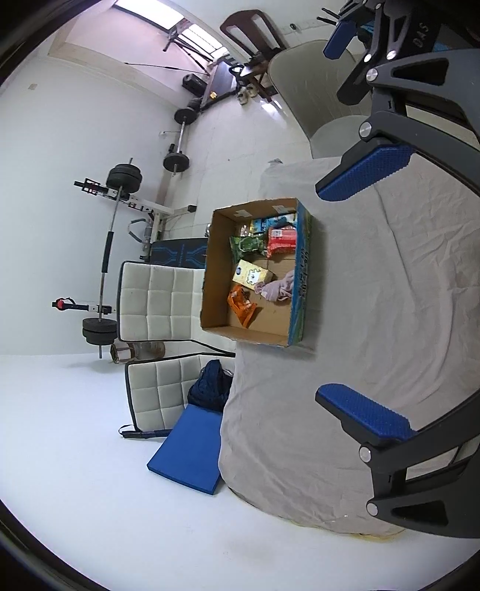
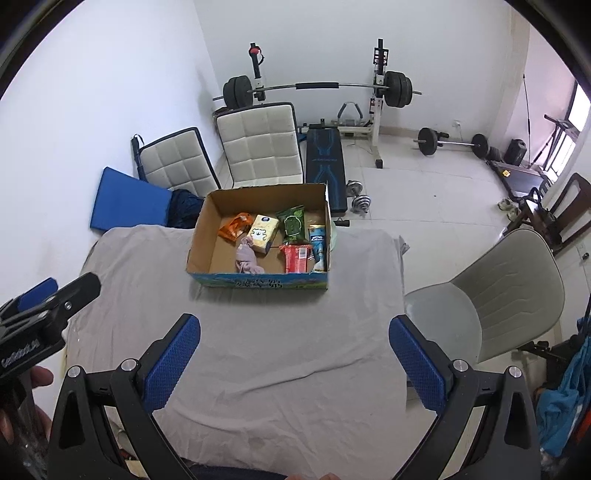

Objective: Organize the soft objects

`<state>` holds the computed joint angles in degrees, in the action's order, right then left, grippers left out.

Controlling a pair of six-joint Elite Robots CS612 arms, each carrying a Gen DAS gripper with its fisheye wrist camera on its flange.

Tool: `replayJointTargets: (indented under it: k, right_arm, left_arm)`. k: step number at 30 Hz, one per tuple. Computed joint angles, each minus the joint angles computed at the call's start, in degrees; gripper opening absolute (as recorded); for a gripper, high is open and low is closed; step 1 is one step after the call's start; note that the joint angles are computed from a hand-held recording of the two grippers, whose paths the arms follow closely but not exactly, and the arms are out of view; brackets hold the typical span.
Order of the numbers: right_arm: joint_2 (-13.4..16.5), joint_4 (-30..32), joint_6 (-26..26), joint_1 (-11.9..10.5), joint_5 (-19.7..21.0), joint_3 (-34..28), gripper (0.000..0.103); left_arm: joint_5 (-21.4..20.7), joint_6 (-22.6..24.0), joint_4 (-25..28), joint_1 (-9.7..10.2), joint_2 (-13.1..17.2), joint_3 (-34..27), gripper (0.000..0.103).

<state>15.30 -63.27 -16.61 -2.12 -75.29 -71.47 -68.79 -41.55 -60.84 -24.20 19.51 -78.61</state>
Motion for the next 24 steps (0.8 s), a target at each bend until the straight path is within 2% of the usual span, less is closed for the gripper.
replayJointTargets:
  k: [10, 24]
  right_arm:
    - [-0.94, -6.6, 1.19, 0.97, -2.14, 3.57, 0.103]
    - [-1.95, -10.3, 0.93, 2.01, -3.85, 7.03, 0.103]
  left_arm:
    - [5.47, 1.62, -1.17, -0.14, -0.3, 1.76, 0.103]
    - [5.47, 3.26, -2.83, 0.22, -0.86, 4.11, 0.103]
